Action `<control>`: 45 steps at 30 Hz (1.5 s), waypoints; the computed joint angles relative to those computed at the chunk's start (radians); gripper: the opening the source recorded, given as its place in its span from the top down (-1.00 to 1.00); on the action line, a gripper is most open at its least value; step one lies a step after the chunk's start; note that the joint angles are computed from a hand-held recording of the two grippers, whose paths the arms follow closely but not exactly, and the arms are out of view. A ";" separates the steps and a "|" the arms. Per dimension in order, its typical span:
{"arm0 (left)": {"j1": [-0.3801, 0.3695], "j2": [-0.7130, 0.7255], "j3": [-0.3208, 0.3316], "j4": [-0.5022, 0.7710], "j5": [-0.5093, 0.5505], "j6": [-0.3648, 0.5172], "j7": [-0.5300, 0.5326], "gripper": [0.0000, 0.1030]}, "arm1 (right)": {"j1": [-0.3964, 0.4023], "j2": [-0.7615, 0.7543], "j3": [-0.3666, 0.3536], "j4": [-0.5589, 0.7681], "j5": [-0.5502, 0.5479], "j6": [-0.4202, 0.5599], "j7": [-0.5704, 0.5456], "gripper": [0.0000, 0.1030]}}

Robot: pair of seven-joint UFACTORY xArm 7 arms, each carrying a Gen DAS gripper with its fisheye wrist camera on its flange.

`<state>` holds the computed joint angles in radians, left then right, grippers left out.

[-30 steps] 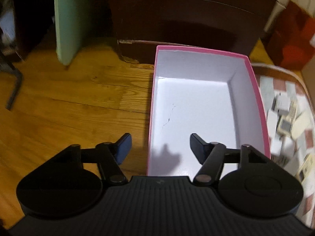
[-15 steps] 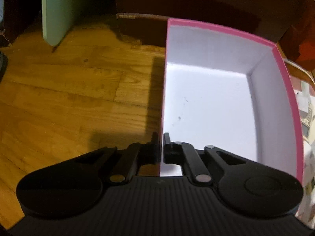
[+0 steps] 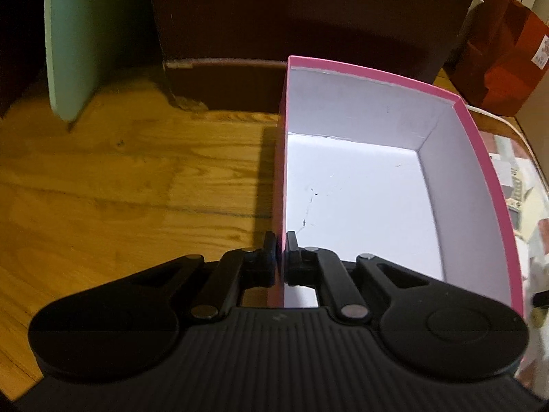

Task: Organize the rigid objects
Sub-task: 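Move the left tool to the box wall while the right tool approaches the remotes, then grasp the white remote with red label using the right gripper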

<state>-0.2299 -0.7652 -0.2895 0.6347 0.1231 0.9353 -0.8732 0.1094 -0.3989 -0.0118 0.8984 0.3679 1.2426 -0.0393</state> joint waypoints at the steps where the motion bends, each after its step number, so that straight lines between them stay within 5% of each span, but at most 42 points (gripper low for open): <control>1: -0.001 0.003 -0.005 0.004 -0.004 0.005 -0.008 0.93 | -0.001 0.004 0.004 -0.003 0.000 -0.004 0.014 -0.49; 6: 0.001 0.021 -0.023 0.028 -0.017 0.036 -0.071 0.92 | -0.007 0.009 0.030 -0.031 -0.028 -0.051 0.112 -0.53; 13: -0.019 0.002 -0.009 0.001 -0.035 -0.001 -0.127 0.89 | 0.004 -0.036 0.099 -0.132 -0.176 -0.266 0.268 -0.58; 15: -0.022 -0.005 0.001 -0.020 -0.040 -0.024 -0.123 0.89 | 0.025 -0.056 0.121 -0.157 -0.240 -0.302 0.256 -0.45; 19: -0.025 -0.003 0.003 -0.025 -0.045 -0.035 -0.119 0.88 | 0.092 -0.129 0.138 -0.245 -0.379 -0.414 0.052 -0.39; 23: -0.026 0.002 0.005 -0.027 -0.051 -0.045 -0.115 0.87 | 0.139 -0.150 0.074 -0.262 -0.344 -0.407 -0.130 -0.39; 26: -0.025 0.004 0.005 -0.026 -0.051 -0.044 -0.113 0.87 | 0.103 -0.143 0.058 -0.257 -0.290 -0.364 -0.095 -0.48; 28: -0.027 0.003 0.007 -0.029 -0.051 -0.046 -0.108 0.87 | 0.101 -0.188 0.082 -0.311 -0.300 -0.419 -0.096 -0.57; 30: -0.028 0.002 0.009 -0.030 -0.053 -0.046 -0.104 0.87 | 0.105 -0.195 0.088 -0.311 -0.290 -0.416 -0.086 -0.34; 45: -0.042 0.015 0.023 -0.016 -0.058 -0.033 -0.034 0.87 | 0.085 -0.233 0.046 -0.258 -0.238 -0.348 -0.108 -0.22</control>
<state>-0.2716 -0.7500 -0.2663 0.6185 0.0654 0.9028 -0.9074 0.1943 -0.6323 0.0337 0.6403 0.1297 0.8944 -0.1475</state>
